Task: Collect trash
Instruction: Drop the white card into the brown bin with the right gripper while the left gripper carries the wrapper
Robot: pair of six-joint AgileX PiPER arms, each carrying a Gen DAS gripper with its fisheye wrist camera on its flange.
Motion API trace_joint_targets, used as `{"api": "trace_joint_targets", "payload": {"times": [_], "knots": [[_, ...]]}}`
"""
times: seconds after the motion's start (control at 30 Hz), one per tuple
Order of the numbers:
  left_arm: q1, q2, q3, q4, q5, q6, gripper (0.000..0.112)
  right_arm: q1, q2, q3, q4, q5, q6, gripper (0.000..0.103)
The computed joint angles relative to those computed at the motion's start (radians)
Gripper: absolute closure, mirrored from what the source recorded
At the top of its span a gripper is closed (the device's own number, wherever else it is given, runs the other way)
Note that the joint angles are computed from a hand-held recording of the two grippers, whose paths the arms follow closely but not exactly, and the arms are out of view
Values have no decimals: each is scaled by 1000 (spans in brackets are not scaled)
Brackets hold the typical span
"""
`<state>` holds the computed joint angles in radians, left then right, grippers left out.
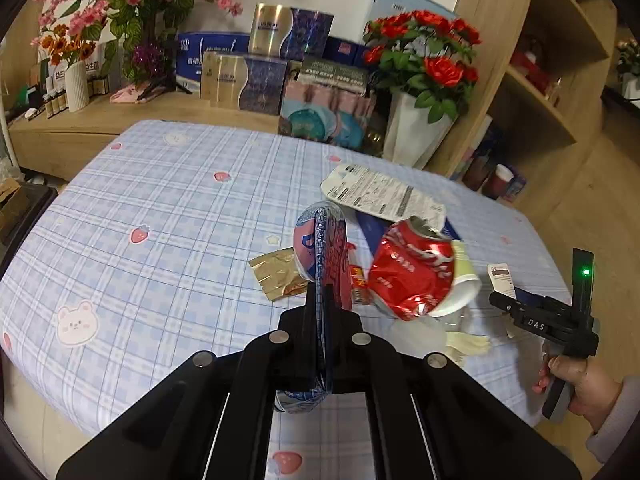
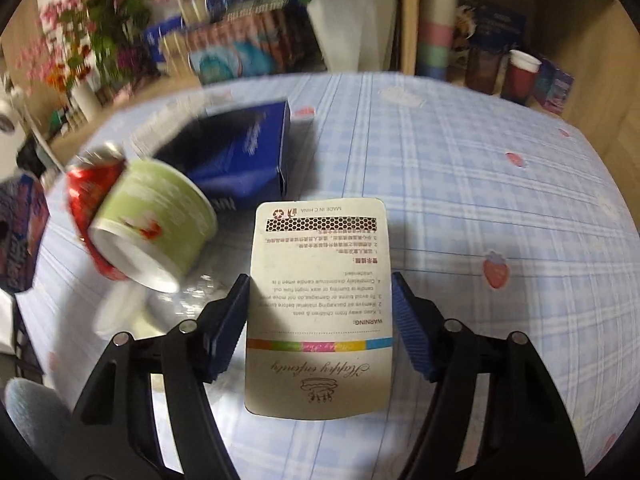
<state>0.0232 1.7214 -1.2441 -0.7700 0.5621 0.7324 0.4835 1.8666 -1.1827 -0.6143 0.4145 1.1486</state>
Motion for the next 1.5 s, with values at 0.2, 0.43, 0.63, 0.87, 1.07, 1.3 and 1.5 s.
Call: {"api": "trace_joint_targets", "payload": {"times": [0.2, 0.43, 0.63, 0.87, 1.07, 1.3, 1.5], "knots": [[38, -111, 74, -76, 65, 52, 109, 83, -170, 135, -225, 0, 288, 34], [72, -252, 172, -123, 140, 111, 109, 261, -324, 228, -377, 114, 487, 34], [113, -350, 244, -150, 194, 136, 109, 409, -379, 237, -395, 177, 565, 34], [175, -465, 322, -166, 274, 175, 109, 561, -377, 188, -359, 267, 551, 34], [239, -532, 357, -175, 337, 195, 109, 664, -345, 149, -327, 305, 536, 34], [298, -577, 383, -181, 392, 219, 109, 740, -295, 132, -263, 296, 535, 33], [326, -599, 391, -161, 429, 219, 109, 764, -266, 127, -249, 281, 571, 19]]}}
